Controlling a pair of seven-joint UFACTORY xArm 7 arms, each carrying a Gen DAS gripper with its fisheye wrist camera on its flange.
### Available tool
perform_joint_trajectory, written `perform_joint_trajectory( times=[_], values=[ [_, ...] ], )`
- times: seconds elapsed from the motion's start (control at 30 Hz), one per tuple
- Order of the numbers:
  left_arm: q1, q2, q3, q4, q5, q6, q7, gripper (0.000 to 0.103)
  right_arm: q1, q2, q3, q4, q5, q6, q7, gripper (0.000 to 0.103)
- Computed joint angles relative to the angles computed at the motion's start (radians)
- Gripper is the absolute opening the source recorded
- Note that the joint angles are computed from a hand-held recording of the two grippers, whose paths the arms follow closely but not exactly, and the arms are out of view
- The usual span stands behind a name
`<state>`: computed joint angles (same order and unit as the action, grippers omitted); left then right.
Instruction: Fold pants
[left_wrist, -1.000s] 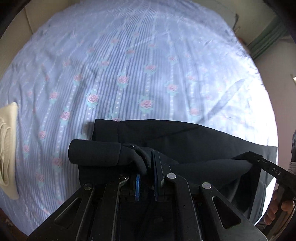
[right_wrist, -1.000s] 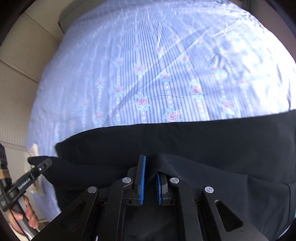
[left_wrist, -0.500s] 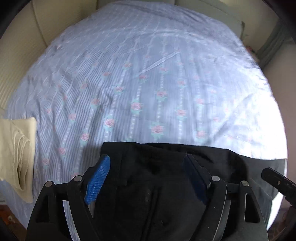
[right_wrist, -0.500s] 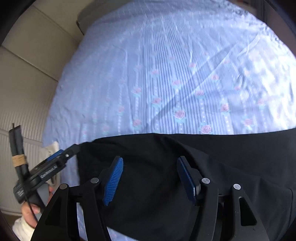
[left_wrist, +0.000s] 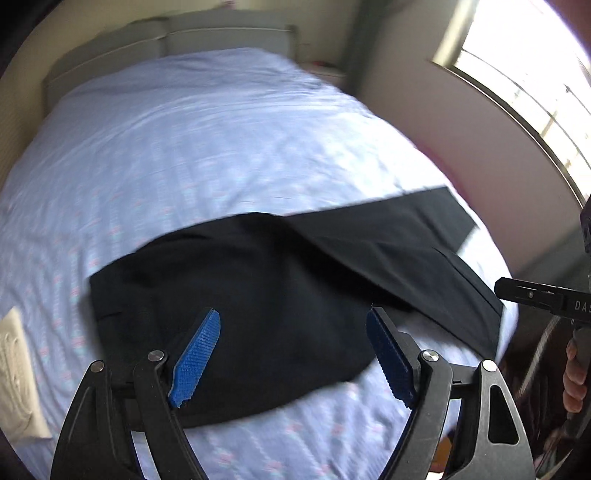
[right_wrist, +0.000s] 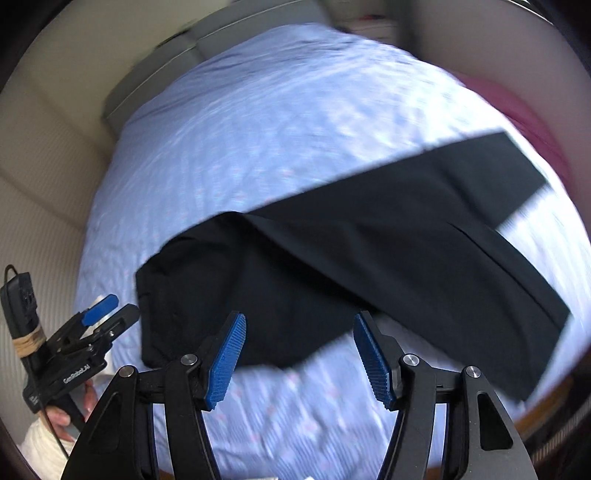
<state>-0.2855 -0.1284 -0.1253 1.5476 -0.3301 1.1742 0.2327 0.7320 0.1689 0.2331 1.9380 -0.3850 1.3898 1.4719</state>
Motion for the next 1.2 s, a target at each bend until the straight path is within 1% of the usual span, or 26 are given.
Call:
perform_joint_trajectory(
  times=[0.07, 0.17, 0.23, 0.3, 0.33, 0.47, 0.63, 0.77, 0.9, 1.03, 1.1, 1.2],
  values=[
    [-0.024, -0.019, -0.022, -0.016, -0.015, 0.009, -0.012, 0.081, 0.010, -0.114, 0.016, -0.127, -0.001, 0.036, 0.101, 0.062],
    [-0.071, -0.029, -0.061, -0.034, -0.039, 0.021, -0.065, 0.081, -0.012, -0.266, 0.064, -0.300, 0.019, 0.073, 0.226, 0.062],
    [-0.103, -0.024, -0.089, -0.038, -0.027, 0.014, -0.109, 0.081, -0.033, -0.370, 0.082, -0.424, 0.059, 0.070, 0.296, 0.062],
    [-0.137, -0.007, -0.121, -0.036, -0.003, 0.001, -0.172, 0.081, -0.054, -0.487, 0.089, -0.565, 0.112, 0.042, 0.358, 0.062],
    [-0.155, 0.008, -0.133, -0.028, 0.007, 0.003, -0.199, 0.081, -0.063, -0.544, 0.090, -0.632, 0.143, 0.043, 0.382, 0.062],
    [-0.234, 0.105, -0.185, 0.024, 0.080, 0.016, -0.330, 0.081, -0.081, -0.749, 0.078, -0.871, 0.270, 0.020, 0.417, 0.062],
    [-0.334, 0.227, -0.208, 0.084, 0.188, 0.030, -0.430, 0.080, -0.105, -0.975, 0.062, -1.117, 0.403, 0.012, 0.447, 0.062],
    [-0.410, 0.344, -0.203, 0.166, 0.250, 0.067, -0.521, 0.080, -0.147, -1.106, 0.061, -1.237, 0.488, 0.022, 0.477, 0.062],
    [-0.464, 0.436, -0.184, 0.238, 0.279, 0.105, -0.587, 0.080, -0.181, -1.175, 0.059, -1.320, 0.549, -0.003, 0.443, 0.062],
    [-0.498, 0.510, -0.164, 0.302, 0.292, 0.145, -0.631, 0.079, -0.225, -1.259, 0.064, -1.438, 0.635, -0.068, 0.438, 0.062],
    [-0.508, 0.541, -0.154, 0.327, 0.291, 0.158, -0.657, 0.079, -0.253, -1.292, 0.076, -1.481, 0.677, -0.083, 0.448, 0.062],
    [-0.510, 0.567, -0.145, 0.341, 0.273, 0.156, -0.695, 0.079, -0.273, -1.343, 0.101, -1.540, 0.737, -0.111, 0.479, 0.062]
  ],
)
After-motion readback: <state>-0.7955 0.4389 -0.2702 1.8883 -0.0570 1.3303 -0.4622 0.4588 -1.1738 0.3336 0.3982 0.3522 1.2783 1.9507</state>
